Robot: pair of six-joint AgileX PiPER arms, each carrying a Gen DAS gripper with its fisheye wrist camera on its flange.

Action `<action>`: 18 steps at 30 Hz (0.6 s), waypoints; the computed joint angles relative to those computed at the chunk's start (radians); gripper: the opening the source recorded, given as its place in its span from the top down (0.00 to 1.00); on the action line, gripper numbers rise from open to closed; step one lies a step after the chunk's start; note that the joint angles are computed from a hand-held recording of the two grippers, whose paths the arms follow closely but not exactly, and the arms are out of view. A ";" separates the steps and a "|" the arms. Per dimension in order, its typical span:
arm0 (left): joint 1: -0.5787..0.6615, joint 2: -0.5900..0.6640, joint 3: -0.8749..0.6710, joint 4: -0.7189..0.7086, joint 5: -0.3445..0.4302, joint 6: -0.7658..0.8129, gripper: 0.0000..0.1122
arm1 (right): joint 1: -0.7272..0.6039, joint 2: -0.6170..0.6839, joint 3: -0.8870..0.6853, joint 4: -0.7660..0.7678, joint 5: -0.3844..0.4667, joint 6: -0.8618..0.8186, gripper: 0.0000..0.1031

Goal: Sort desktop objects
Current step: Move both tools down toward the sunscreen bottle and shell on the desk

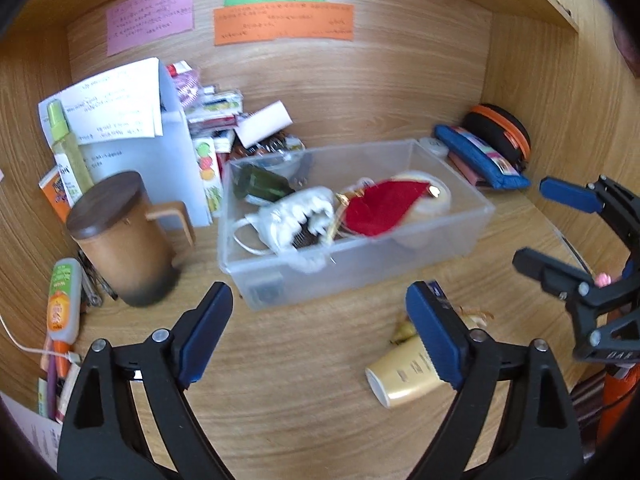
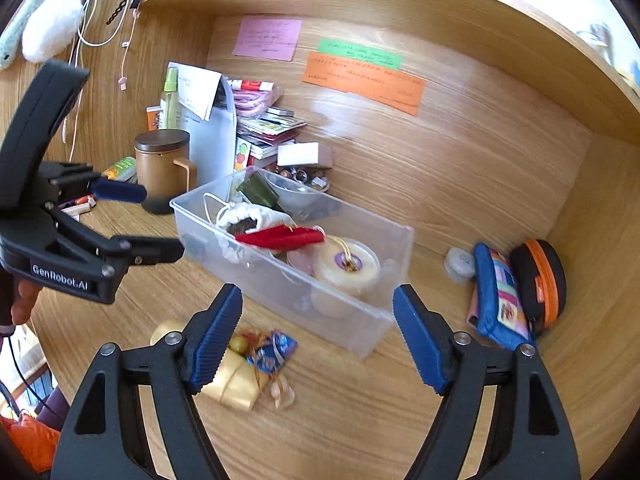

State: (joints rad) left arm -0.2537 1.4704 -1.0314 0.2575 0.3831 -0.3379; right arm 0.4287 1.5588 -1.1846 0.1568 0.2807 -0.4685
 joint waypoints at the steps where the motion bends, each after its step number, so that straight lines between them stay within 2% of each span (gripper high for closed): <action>1: -0.011 0.000 0.008 0.007 0.000 -0.012 0.21 | -0.009 -0.010 0.014 0.024 -0.001 -0.019 0.27; 12: -0.106 0.025 0.053 0.011 -0.004 -0.058 0.20 | -0.087 -0.069 0.126 0.225 -0.004 -0.182 0.27; 18: -0.171 0.058 0.063 0.078 0.007 -0.123 0.20 | -0.117 -0.062 0.146 0.291 0.012 -0.241 0.27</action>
